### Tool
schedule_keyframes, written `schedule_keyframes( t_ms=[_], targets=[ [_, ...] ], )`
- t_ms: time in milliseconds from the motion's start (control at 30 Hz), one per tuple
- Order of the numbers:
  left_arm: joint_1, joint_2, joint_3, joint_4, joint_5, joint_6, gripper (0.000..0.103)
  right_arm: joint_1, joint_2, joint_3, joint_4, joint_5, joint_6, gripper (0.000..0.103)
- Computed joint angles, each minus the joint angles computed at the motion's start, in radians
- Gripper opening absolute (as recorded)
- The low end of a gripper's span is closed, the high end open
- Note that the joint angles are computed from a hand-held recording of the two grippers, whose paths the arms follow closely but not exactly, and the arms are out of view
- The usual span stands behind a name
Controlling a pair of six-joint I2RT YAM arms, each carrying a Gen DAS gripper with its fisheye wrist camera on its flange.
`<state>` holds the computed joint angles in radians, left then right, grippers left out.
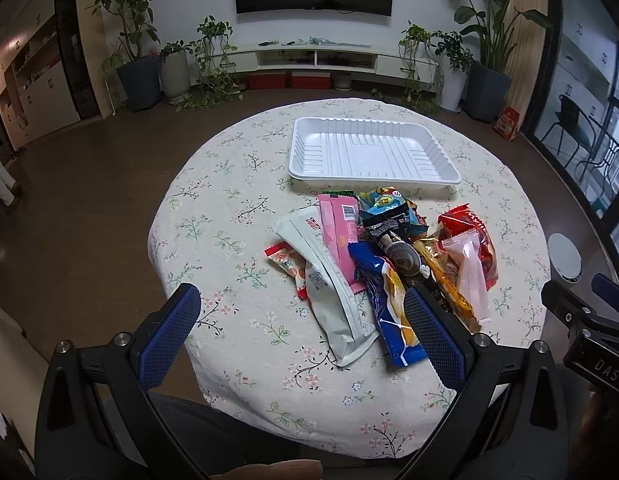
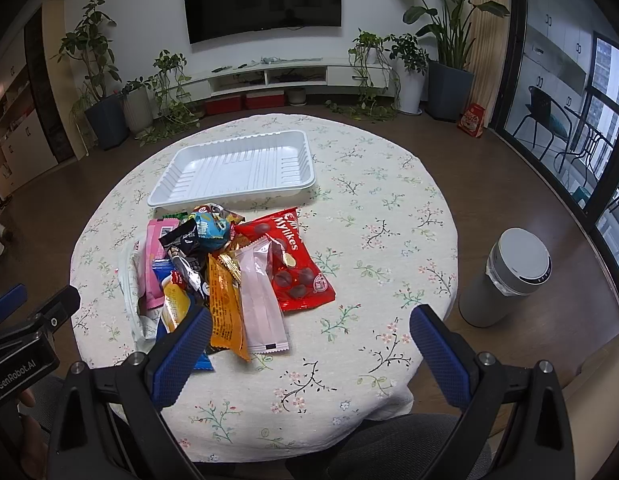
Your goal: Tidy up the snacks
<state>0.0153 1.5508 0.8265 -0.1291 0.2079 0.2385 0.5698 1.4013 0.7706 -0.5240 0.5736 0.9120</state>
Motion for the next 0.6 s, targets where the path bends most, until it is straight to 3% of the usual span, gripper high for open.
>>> schedule_keyframes(
  t_ms=[600],
  targets=[
    [0.008, -0.001, -0.001, 0.002, 0.004, 0.004, 0.103, 0.005, 0.000, -0.002, 0.003, 0.002, 0.005, 0.101]
  ],
)
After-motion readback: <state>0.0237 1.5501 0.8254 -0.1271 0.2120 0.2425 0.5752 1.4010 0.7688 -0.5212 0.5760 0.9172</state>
